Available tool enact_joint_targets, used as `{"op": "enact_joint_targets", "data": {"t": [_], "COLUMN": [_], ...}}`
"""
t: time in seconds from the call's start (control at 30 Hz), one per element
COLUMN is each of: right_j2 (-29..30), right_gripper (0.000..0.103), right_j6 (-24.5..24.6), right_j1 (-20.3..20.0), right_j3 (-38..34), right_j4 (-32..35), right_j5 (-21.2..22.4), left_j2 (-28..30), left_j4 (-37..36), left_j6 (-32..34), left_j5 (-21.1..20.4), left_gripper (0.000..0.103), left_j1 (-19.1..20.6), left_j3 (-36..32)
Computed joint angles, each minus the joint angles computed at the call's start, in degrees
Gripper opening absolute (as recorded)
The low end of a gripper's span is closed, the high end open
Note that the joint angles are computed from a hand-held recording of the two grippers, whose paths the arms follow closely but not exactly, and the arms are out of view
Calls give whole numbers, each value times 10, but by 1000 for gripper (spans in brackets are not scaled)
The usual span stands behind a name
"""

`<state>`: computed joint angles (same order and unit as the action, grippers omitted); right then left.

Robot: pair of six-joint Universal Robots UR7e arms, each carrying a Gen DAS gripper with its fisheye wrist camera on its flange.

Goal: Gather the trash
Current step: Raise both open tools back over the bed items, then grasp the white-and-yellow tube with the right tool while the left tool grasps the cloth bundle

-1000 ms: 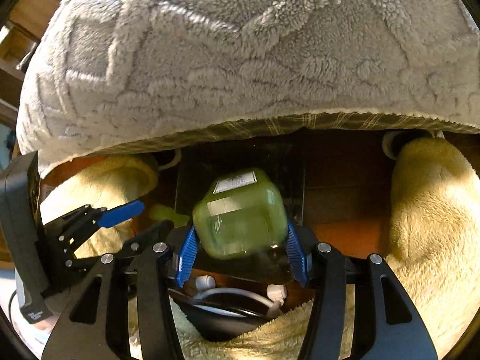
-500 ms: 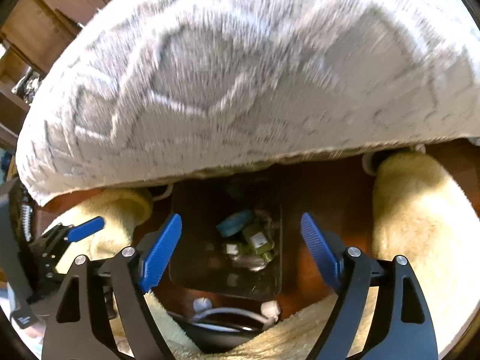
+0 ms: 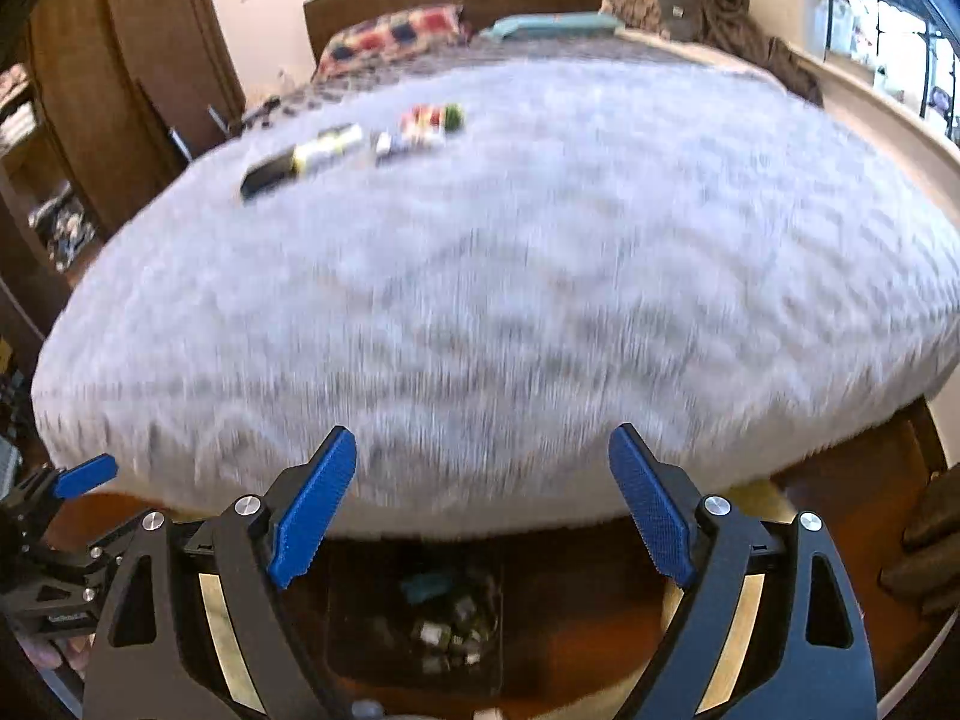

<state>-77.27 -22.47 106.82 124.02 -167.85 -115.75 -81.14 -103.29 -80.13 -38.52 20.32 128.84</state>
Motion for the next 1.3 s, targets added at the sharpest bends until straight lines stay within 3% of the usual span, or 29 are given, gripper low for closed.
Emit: {"op": "enact_joint_targets", "data": {"t": [0.23, 0.5, 0.67, 0.8, 1.03, 1.3], "right_j2": [76, 170, 232, 272, 325, 369], "right_gripper": [87, 85, 57, 43, 42, 42], "right_j6": [-9, -15, -23, -29, -53, -73], "right_j1": [18, 11, 6, 6, 8, 17], "right_j3": [-82, -183, -265, -317, -384, -439], "right_j4": [-18, 15, 57, 83, 115, 132], "right_j5": [1, 8, 3, 5, -8, -18], "left_j2": [0, 46, 82, 109, 147, 167], "left_j4": [18, -75, -141, -193, -270, -290], "left_j6": [45, 162, 243, 303, 383, 419], "left_j5": [59, 96, 100, 103, 92, 95], "left_gripper": [90, 90, 90, 90, 90, 90], "left_j1": [52, 136, 179, 203, 234, 251], "left_j3": [-49, -96, -127, -148, -177, -201]}}
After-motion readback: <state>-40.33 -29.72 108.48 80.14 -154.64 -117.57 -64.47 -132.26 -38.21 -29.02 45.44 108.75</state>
